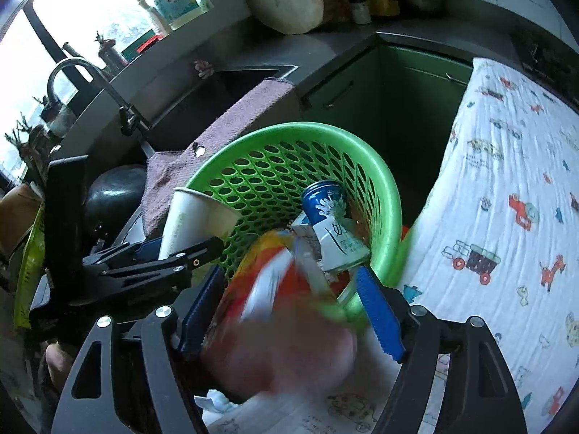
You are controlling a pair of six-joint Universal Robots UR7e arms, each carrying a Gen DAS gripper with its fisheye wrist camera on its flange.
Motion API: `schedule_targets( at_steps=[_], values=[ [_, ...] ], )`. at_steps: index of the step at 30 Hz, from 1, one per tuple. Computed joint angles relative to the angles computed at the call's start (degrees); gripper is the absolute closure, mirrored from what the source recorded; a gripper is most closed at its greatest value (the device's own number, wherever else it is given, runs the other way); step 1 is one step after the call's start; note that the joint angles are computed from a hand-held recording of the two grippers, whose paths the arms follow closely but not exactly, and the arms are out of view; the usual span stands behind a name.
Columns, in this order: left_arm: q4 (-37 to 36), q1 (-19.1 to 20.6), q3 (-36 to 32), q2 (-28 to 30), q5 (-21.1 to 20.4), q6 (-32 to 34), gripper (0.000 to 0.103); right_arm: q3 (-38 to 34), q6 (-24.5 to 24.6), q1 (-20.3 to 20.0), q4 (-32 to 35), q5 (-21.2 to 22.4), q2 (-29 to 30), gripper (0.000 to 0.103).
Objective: Collect trash
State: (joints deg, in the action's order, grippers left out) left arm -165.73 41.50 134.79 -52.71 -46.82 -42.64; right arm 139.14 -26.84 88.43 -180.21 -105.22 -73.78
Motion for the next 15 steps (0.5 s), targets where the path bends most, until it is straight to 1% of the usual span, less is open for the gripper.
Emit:
schedule_targets(
  at_steps=[7, 12, 13, 15],
  values=[
    [0.6, -0.6, 0.4, -0.6, 0.0, -1.2, 0.037, 1.0, -0.7, -0.4, 0.5, 0.6, -2.3, 0.028],
    [1.2, -1.9, 0.9, -1.1, 0.3, -2.3, 0.036, 1.8, -1.6, -1.0, 0.8, 0.7, -4.1, 0.028],
    [1.5, -2.4, 1.0, -1.2, 0.5, -2.6, 0.036, 2.1, -2.1, -1.2, 1.1, 0.8, -4.7, 0.028],
    [2.1, -3.3, 1.2, -1.3, 1.1, -3.4, 0.032, 2.6, -2.9, -1.4, 0.8, 0.6, -5.3, 0.027]
  ],
)
